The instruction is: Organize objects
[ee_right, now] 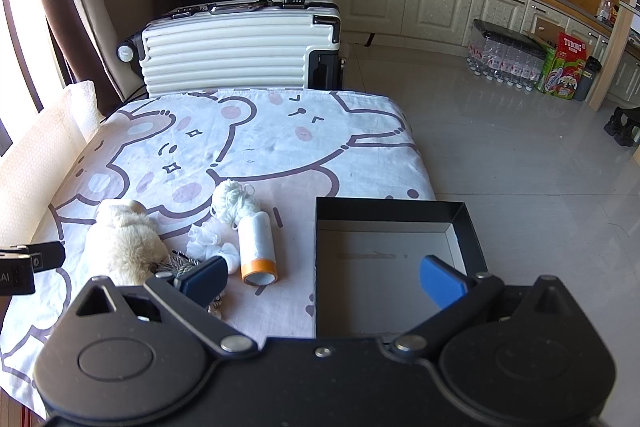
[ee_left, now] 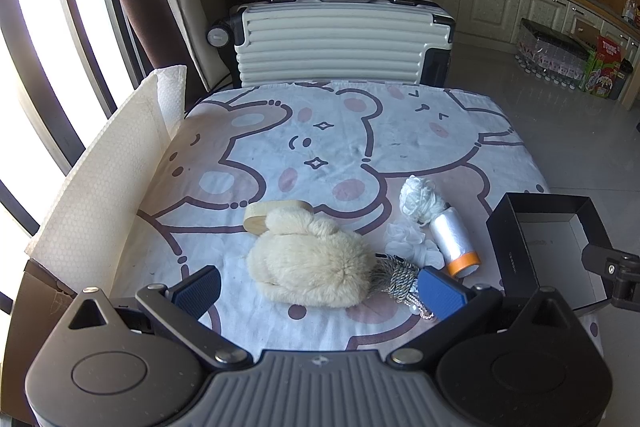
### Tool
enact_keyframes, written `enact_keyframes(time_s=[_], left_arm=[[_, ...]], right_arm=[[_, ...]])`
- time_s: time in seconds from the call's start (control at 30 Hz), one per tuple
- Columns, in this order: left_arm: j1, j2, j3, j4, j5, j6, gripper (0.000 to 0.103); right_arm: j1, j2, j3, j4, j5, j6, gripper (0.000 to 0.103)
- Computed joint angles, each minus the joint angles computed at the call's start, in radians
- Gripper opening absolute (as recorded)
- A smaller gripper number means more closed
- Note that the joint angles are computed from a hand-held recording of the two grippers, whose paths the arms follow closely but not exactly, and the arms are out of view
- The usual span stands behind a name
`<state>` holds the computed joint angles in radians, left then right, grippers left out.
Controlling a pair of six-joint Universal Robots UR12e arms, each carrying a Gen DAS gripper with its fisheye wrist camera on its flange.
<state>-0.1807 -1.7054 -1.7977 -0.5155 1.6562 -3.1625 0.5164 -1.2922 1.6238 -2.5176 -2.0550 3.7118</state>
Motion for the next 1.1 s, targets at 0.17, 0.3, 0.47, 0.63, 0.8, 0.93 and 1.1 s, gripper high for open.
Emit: enact_keyframes(time_s=[0.17,0.3,0.47,0.63,0.8,0.93,1.1], left_arm=[[-0.008,0.004,-0.009,0.007,0.003,-0.005,0.103],[-0.008,0.005,-0.01,0.007,0.002,-0.005,0.103],[-0.007,0.005,-0.009,0.007,0.001,-0.004,0.103],[-0.007,0.005,-0.008,0.005,0.0,-0.003,0.103],[-0.007,0.005,-0.009,0.007,-0.001,-0.003,0.103],[-0.006,0.006,-0.008,0.006,-0.005,-0.005,0.103],[0.003,0.01,-0.005,0.013,-0.014,-0.022,0.103]], right_arm=[[0.0,-0.001,0.002,-0.002,0.001,-0.002,0.103],[0.0,0.0,0.0,0.0,0.0,-0.001,0.103],[0.0,0.0,0.0,0.0,-0.001,-0.001,0.103],[0.0,0.0,0.0,0.001,0.0,-0.001,0.103],[0.0,-0.001,0.0,0.001,-0.001,-0.001,0.103],[0.0,-0.001,0.0,0.0,-0.006,0.0,0.103],[0.002,0.002,-0.006,-0.009,-0.01,-0.014,0.103]])
